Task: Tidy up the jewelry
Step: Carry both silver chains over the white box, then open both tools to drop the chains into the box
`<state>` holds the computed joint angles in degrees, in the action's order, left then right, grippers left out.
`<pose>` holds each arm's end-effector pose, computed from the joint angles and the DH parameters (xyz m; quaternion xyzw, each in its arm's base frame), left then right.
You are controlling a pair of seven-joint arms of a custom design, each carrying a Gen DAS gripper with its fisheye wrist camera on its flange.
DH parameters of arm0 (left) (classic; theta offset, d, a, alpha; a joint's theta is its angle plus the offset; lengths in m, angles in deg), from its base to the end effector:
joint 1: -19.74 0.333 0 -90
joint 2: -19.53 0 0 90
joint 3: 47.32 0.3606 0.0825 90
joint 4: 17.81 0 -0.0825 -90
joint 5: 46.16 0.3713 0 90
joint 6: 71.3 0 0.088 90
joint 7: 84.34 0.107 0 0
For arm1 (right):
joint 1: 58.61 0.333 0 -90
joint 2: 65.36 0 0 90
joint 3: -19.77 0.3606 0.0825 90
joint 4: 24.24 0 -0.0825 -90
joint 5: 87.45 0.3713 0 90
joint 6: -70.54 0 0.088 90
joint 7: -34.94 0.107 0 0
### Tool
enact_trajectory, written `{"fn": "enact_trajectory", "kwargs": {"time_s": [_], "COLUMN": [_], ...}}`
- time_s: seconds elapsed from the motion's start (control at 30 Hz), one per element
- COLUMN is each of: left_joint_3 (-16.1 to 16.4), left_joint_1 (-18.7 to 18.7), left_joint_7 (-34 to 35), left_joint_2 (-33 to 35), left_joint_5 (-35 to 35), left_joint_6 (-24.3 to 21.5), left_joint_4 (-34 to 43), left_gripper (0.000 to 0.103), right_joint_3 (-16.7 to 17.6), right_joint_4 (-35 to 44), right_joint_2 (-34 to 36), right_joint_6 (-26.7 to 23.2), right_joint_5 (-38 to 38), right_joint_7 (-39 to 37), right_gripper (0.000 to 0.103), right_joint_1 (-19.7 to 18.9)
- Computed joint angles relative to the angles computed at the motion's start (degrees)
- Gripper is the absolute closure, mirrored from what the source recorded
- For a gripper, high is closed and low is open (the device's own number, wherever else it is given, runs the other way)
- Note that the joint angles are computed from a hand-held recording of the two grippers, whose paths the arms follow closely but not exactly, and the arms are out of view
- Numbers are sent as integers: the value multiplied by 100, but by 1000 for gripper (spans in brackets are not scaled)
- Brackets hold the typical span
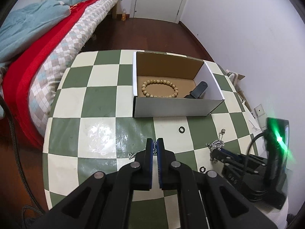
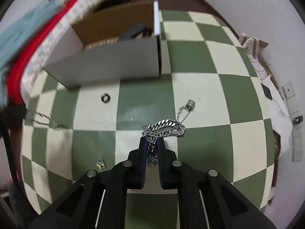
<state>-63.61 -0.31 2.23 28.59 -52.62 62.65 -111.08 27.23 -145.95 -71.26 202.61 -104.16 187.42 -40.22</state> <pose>0.5299 -0.3727 0.6364 -0.4879 0.8256 -0.2785 0.0527 0.4787 0.2280 0.5351 -0.5126 0.8377 -0.1291 0.1370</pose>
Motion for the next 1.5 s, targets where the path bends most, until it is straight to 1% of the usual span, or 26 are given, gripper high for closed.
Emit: {"fn": "enact_trajectory", "kwargs": {"time_s": [0.07, 0.17, 0.2, 0.27, 0.43, 0.5, 0.63, 0.77, 0.9, 1.07, 1.17, 1.23, 1.27, 1.33, 1.37, 1.4, 1.43, 1.47, 1.5], "left_joint_3": [4, 3, 2, 6, 26, 33, 51, 111, 220, 283, 318, 314, 312, 326, 364, 407, 432, 437, 464], "left_joint_1": [-16, -41, -44, -74, -181, -231, -308, -458, -629, -751, -811, -841, -849, -897, -939, -971, -989, -989, -983], "left_joint_7": [-8, -50, -62, -139, -403, -494, -628, -713, -733, -636, -589, -522, -504, -495, -544, -626, -662, -676, -704], "left_joint_2": [-54, -139, -149, -169, -135, -22, 299, 801, 1396, 2025, 2287, 2532, 2598, 2788, 2855, 2906, 2924, 2924, 2818], "left_joint_5": [71, 159, 165, 273, 747, 936, 1073, 1267, 1428, 1315, 1231, 1133, 1079, 996, 997, 1000, 1004, 989, 1013], "left_joint_6": [35, 156, 167, 241, 476, 477, 359, 126, -196, -703, -931, -1235, -1316, -1641, -1784, -1907, -1938, -1924, -1794], "left_joint_4": [-32, -62, -50, -3, 278, 532, 1124, 1940, 2902, 3862, 4203, 4545, 4641, 4975, 5114, 5227, 5269, 5271, 5081], "left_gripper": [101, 101, 101, 101, 101, 101, 102, 101, 102, 102, 102, 102, 101, 99, 95, 92, 78, 46, 26], "right_joint_3": [10, 114, 133, 219, 330, 326, 269, 148, -35, -231, -327, -378, -403, -446, -460, -468, -480, -489, -497], "right_joint_4": [-271, -390, -386, -72, 385, 660, 1141, 1578, 1935, 2204, 2285, 2335, 2345, 2341, 2336, 2337, 2304, 2255, 2248], "right_joint_2": [-264, -592, -689, -630, -681, -609, -389, -75, 281, 633, 802, 904, 948, 1036, 1057, 1078, 1075, 1054, 1044], "right_joint_6": [362, 490, 470, 349, 63, -42, -129, -177, -197, -208, -178, -166, -124, 25, 60, 68, 97, 129, 85], "right_joint_5": [-59, -273, -343, -469, -793, -887, -1053, -1115, -1022, -916, -800, -739, -651, -247, -87, 81, 226, 337, 326], "right_joint_7": [312, 593, 631, 633, 571, 482, 376, 234, 24, -150, -279, -374, -471, -823, -954, -1082, -1170, -1249, -1248], "right_gripper": [92, 92, 92, 92, 92, 92, 92, 92, 92, 92, 92, 92, 92, 92, 91, 88, 84, 70, 47], "right_joint_1": [-35, -117, -117, -191, -242, -250, -268, -265, -252, -227, -221, -217, -226, -277, -293, -306, -321, -331, -321]}}
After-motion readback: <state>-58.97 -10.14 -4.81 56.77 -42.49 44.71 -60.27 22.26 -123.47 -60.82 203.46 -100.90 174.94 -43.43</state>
